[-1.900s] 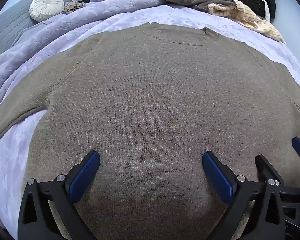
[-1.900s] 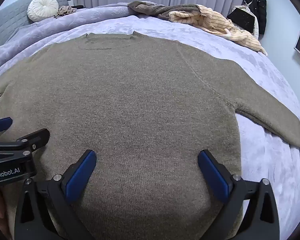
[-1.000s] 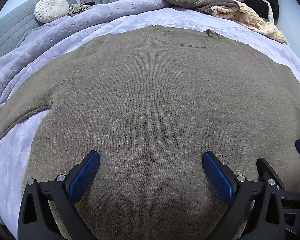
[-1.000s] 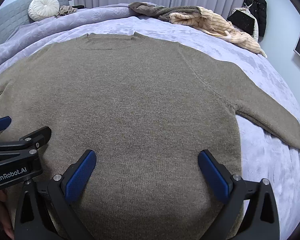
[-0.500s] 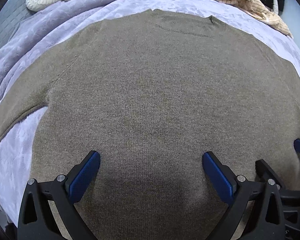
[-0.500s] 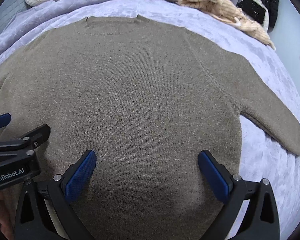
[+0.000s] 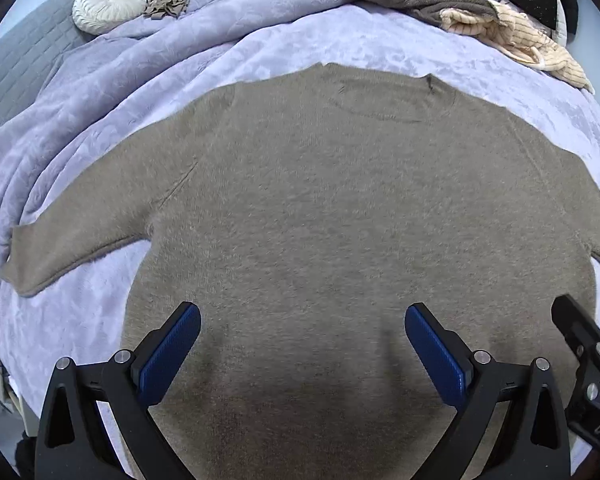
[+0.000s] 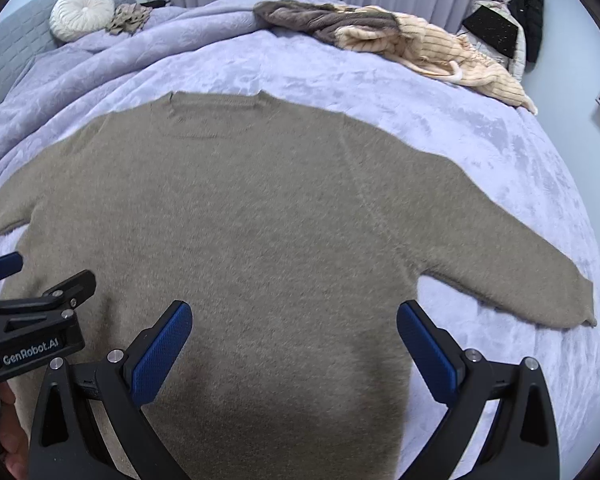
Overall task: Fold small clothes
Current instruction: 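Move the right gripper over the olive sweater toward one sleeve cuff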
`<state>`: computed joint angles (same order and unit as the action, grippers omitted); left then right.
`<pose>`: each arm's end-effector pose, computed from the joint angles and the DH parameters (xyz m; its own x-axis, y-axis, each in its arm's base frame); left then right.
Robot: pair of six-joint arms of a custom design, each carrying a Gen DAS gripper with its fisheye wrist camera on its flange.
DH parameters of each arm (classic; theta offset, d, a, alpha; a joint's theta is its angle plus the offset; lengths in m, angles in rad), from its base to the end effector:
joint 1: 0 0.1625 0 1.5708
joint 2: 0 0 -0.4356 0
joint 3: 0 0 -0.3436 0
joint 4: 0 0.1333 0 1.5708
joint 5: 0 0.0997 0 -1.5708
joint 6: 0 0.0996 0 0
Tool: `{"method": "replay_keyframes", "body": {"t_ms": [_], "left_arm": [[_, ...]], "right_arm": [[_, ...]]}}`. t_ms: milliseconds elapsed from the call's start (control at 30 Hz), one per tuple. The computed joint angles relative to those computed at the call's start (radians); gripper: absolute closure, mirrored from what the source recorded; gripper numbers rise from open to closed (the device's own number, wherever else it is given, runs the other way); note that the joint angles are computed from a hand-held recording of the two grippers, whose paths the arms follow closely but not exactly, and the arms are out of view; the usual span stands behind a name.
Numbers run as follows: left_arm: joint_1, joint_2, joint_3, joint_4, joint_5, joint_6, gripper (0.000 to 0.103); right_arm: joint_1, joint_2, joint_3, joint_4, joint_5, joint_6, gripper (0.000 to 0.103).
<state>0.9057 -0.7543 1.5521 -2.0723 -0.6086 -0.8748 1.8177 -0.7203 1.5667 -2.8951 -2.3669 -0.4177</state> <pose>-0.2234 -0.6332 0.1313 -0.6466 -0.2305 -0.7272 0.1467 0.8979 -0.4150 0.2254 -0.6400 0.1765 -0.6054 -0.2142 0.7666 -0.5061 0.8469 -0.1630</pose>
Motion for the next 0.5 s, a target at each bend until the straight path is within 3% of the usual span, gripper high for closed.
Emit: {"method": "replay_keyframes", "body": {"t_ms": [500], "left_arm": [[-0.045, 0.088, -0.132, 0.066, 0.004, 0.036, 0.001]], "right_arm": [[-0.035, -0.056, -0.035, -0.024, 0.022, 0.024, 0.001]]}}
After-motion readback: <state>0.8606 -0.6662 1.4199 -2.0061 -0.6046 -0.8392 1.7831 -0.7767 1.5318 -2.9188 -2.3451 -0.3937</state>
